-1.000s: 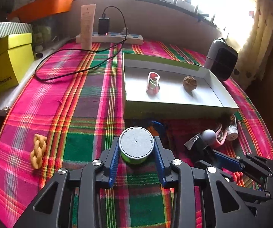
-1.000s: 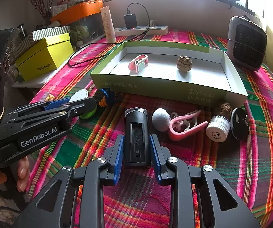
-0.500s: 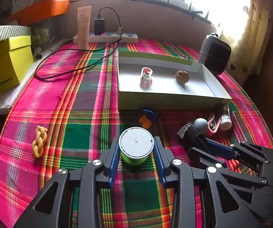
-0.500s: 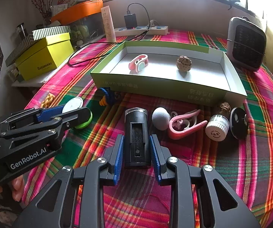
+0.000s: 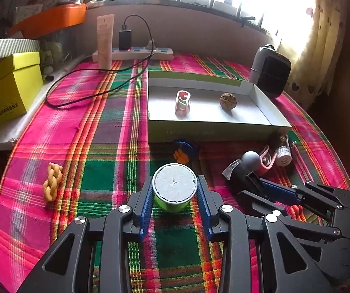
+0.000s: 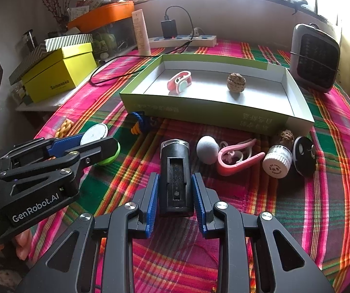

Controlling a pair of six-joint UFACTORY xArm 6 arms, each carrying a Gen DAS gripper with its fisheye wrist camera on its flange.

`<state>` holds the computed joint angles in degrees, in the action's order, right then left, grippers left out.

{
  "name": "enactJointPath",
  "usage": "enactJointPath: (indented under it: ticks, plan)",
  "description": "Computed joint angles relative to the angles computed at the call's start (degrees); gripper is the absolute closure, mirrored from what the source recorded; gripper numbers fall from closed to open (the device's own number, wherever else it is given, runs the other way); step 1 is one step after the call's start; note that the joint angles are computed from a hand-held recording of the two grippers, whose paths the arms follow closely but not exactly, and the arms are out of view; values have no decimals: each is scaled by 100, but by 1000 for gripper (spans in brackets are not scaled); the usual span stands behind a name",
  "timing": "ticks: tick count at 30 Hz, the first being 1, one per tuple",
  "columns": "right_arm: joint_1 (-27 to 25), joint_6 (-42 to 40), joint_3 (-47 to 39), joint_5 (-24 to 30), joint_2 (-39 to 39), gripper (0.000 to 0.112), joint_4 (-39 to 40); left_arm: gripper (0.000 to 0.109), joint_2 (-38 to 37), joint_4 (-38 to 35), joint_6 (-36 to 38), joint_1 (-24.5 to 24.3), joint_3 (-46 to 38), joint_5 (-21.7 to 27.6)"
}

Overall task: Organize objects
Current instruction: 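Lift and carry the spool with the left tool while the right tool carries the black device into the tray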

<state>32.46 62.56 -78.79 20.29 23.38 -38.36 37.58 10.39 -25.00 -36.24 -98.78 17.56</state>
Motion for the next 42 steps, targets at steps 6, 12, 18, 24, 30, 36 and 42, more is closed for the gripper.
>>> enactJointPath:
  ticks: [6, 12, 18, 24, 30, 36, 42]
  plan:
    - [-2, 99, 52, -30, -68, 84, -75, 76, -74, 63, -60, 10, 84, -72]
    - [-3, 124, 89, -79, -134, 84, -97, 76, -98, 67, -70, 20, 71, -71]
    - [-30, 213, 144, -140, -249, 84, -190, 76, -151, 8, -20, 20, 65, -108]
    - [-84, 283, 150, -176, -332, 84, -299, 76, -147, 5, -6, 28, -58, -99]
    - [-203, 297, 156, -222, -416, 84, -331, 76, -12, -94, 104, 18, -379, 10]
    - [-344, 380, 138, -154, -514, 84, -480, 76, 276, -280, 338, -3, -924, 228]
    - [-521, 229, -21, -66, -498, 84, -435, 76, 812, -663, 671, -28, -1847, 617]
